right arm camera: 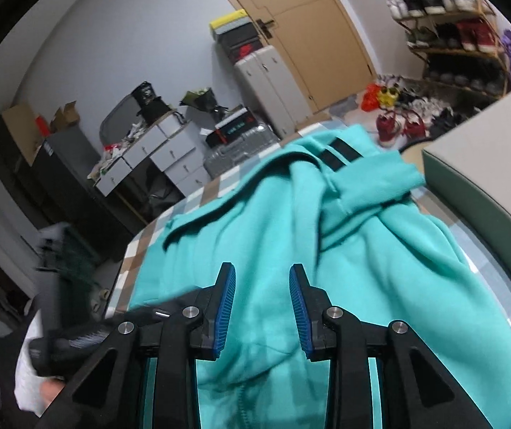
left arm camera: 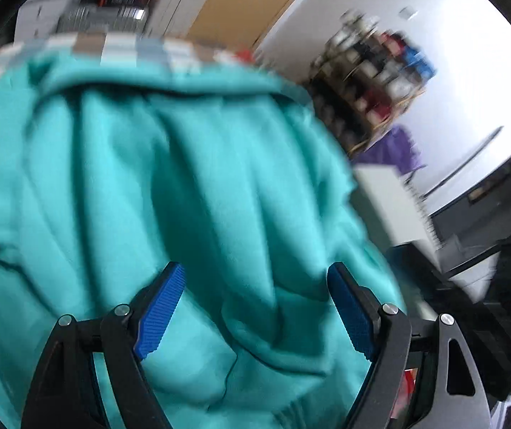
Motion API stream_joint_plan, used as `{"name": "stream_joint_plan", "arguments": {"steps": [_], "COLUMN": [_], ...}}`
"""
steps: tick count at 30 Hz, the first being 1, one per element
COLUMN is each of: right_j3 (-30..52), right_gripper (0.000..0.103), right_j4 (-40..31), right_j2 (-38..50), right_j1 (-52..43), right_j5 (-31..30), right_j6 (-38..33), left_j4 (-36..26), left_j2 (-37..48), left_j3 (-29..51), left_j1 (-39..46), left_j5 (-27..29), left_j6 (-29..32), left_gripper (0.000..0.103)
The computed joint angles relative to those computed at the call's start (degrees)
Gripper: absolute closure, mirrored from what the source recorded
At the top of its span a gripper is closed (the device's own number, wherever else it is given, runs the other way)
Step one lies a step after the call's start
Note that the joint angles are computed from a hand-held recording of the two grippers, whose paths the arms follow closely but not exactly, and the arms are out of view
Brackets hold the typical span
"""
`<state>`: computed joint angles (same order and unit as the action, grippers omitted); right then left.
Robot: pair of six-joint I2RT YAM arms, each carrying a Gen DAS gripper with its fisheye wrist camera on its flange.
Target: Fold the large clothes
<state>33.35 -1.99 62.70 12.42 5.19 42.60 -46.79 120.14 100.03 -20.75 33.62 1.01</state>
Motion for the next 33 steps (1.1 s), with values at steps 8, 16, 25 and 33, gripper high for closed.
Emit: {"name": "stream_joint_plan", "arguments": {"steps": [8,16,25,33], "right_j3": [-1.66,-0.72,30.53,56.30], "right_gripper": [0.072,0.072,0.074,0.080], "right_j4": [-0.96,-1.57,-15.17,-34.07], "right_j2": [-1.16,1.35,28.23,52.93], "right_j1": [-5.35,-5.55,-0.02,2.30], "right_j5": [-5.91,-7.54,-4.49,2.05], "right_j6": [0.61,1.36,-17.09,-23.88], "left_j4": [-2.36,0.46,0.62,-0.26], "left_j2": [2.32,-6.10,-6.87,-8.17], "left_j3": [2.80,-5.31,-5.47,-6.38], "left_j1": [-0.32,5.17,9.44,10.59], "left_j5": [-6.00,-2.79,-2.03,-6.71], "left_j6": [-2.33,-0.29,-4.00,-0.54], "left_gripper": [0.025,0.025,0.025,0.025]}}
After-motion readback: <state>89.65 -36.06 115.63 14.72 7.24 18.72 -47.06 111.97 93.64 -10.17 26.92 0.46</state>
